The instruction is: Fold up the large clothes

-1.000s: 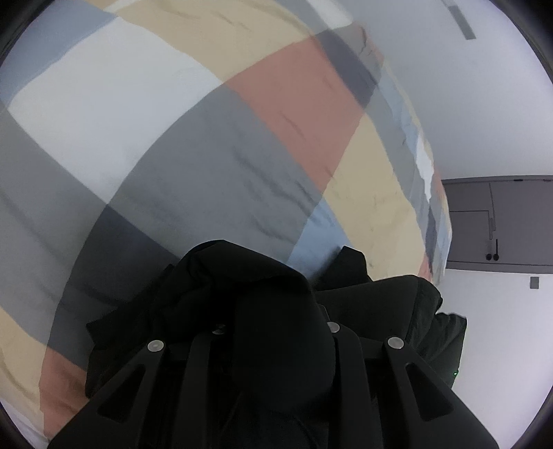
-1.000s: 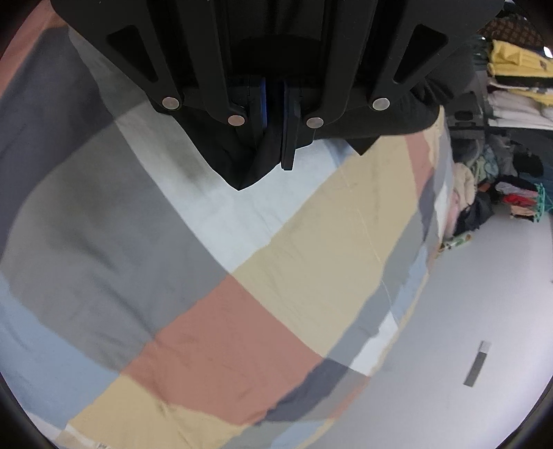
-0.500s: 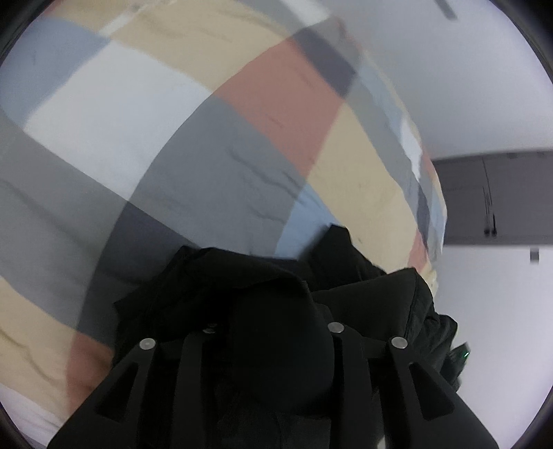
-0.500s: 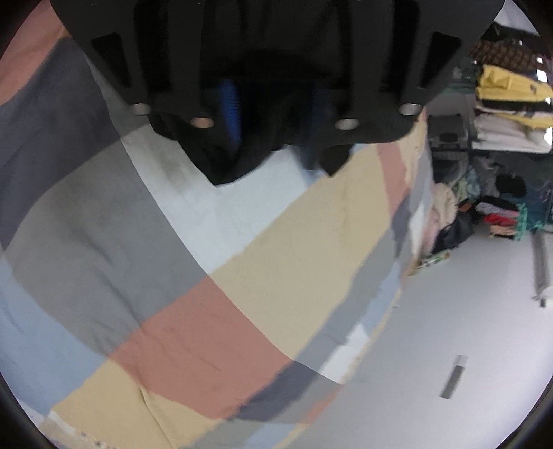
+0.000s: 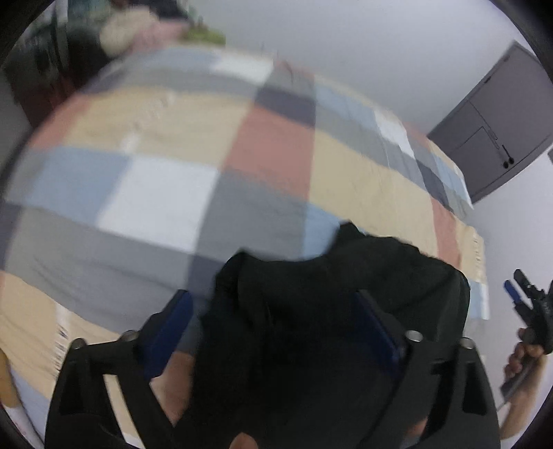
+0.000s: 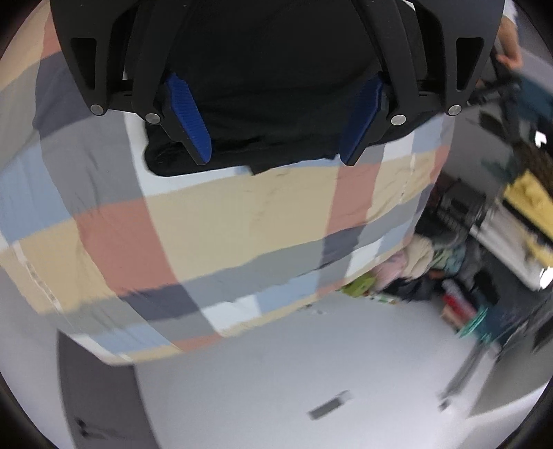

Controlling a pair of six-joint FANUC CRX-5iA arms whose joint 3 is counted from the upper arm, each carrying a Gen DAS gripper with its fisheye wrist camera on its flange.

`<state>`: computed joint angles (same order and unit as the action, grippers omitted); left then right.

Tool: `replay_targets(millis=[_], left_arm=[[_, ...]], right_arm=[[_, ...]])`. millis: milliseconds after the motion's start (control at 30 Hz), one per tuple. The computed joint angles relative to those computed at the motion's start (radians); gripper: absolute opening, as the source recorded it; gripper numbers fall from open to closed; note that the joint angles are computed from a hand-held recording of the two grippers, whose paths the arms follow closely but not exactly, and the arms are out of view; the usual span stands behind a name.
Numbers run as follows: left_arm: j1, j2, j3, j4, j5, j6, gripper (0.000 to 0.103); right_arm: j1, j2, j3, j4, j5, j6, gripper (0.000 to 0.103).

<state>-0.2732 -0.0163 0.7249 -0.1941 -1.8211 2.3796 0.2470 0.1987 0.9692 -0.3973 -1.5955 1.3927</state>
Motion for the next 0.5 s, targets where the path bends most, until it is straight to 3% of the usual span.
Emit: replay_targets(millis=[67,200,267,400,500], left_arm=[[-0.063,-0.007,0.014,-0.066,0.024,0.006,0.098],[-0.219,-0.048,-0.071,-0.189,0.181,0.125,0.099],[-0.265,-0.029,-0.090,-0.214,0.216,0.117,0.099],[-0.355,0.076,-0.060,-0.304,0.198,0.063,0.099],[-0.399,0.137,-0.033,-0.379,0.180,0.025,0.099]], right_arm=[[0.041,-0.056,-0.094,0.020,0.057,0.042,0.078],[0.169,-0.168,-0.331,0.130,0.195,0.083,0.082],[0.216,-0.208,-0.435,0.176,0.247,0.090,0.082],[0.266,-0.257,-0.584,0.226,0.326,0.103,0.082],[0.323,-0.317,-0.722,0.333,0.451,0.119,0.087]])
